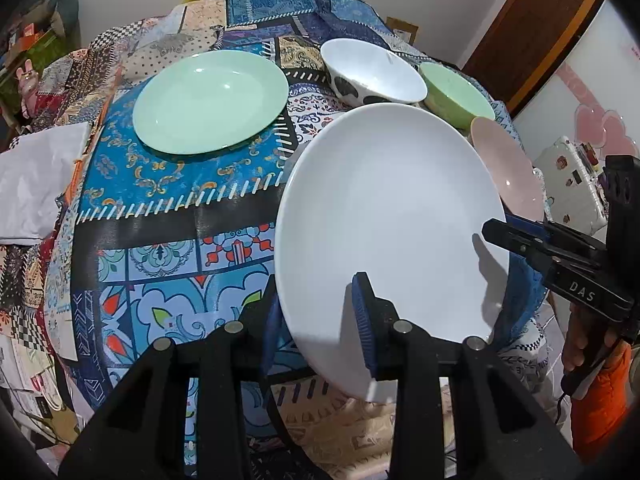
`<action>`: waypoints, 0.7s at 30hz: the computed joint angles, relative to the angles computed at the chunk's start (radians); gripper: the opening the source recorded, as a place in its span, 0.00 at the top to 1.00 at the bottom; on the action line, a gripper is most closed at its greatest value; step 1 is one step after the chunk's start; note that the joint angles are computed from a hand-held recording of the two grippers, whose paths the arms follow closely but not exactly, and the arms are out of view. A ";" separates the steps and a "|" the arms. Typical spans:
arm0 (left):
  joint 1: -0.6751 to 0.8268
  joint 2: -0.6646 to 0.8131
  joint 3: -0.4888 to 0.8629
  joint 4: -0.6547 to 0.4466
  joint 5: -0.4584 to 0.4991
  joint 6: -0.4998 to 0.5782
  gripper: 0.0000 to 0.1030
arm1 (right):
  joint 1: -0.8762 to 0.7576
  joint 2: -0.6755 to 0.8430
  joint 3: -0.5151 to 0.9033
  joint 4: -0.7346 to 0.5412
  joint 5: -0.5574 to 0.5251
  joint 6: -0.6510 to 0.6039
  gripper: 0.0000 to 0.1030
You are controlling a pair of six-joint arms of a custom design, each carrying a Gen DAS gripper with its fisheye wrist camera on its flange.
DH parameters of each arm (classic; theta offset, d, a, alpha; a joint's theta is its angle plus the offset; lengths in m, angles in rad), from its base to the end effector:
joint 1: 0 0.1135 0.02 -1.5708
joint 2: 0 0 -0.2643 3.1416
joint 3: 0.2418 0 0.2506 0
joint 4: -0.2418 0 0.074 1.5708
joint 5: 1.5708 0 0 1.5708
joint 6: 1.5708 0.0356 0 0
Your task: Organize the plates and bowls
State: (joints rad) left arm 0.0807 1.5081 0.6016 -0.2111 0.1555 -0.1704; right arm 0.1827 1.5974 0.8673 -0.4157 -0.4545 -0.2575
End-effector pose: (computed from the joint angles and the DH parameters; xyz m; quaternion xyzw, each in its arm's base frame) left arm 0.2481 0.0145 0.1246 -0.1043 0.9660 -0.0857 0.2204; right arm 0.2843 0.0684 0.1636 -0.2543 0.9190 0.2124 0.2136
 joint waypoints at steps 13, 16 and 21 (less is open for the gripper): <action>-0.023 0.134 0.059 0.035 -0.007 -0.008 0.67 | -0.021 0.020 -0.002 0.012 0.009 0.004 0.70; -0.028 0.158 0.070 0.040 -0.009 -0.014 0.67 | -0.015 0.016 -0.008 0.018 0.018 0.014 0.70; -0.033 0.194 0.090 0.043 -0.007 -0.021 0.67 | -0.019 0.025 -0.005 0.020 0.028 0.013 0.70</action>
State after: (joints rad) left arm 0.0482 1.7024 0.6912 -0.1680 0.1482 -0.1911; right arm 0.1638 1.6221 0.8626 -0.3958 -0.4269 -0.2446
